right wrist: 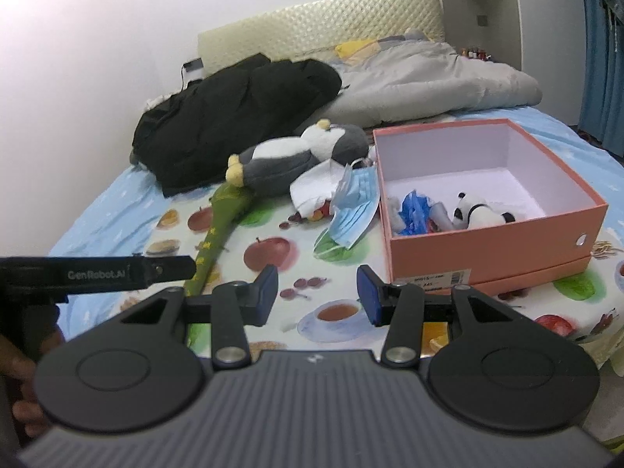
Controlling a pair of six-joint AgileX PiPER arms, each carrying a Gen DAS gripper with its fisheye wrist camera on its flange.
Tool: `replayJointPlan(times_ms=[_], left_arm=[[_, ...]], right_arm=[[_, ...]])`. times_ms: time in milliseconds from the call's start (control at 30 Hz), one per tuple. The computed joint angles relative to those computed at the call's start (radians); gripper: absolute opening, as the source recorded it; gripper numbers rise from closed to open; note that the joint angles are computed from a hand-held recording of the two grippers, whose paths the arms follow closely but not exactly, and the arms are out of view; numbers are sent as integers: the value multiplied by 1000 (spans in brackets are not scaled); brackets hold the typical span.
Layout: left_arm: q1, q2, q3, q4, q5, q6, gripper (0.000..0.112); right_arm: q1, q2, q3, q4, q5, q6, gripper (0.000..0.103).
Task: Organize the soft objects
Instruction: 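Withdraw both open tools from the box back toward the pile, then grasp the white towel with left while right grasps the blue face mask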
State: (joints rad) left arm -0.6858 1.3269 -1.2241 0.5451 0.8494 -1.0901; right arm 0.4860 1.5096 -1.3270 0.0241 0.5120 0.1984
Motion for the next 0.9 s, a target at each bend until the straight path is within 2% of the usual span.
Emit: replayJointPlan(times_ms=[267, 533, 700, 900], left_arm=[[142, 73, 41, -94, -142, 71, 55], [307, 247, -44, -240, -271, 251, 55], [399, 383, -155, -371, -319, 394, 55], [472, 558, -334, -527, -317, 549, 55]], right_arm=[[24, 111, -50, 9, -23, -28, 48], [29, 332, -260, 34, 4, -73, 48], [26, 479, -427, 33, 44, -80, 48], [10, 655, -657, 31, 129, -87, 47]])
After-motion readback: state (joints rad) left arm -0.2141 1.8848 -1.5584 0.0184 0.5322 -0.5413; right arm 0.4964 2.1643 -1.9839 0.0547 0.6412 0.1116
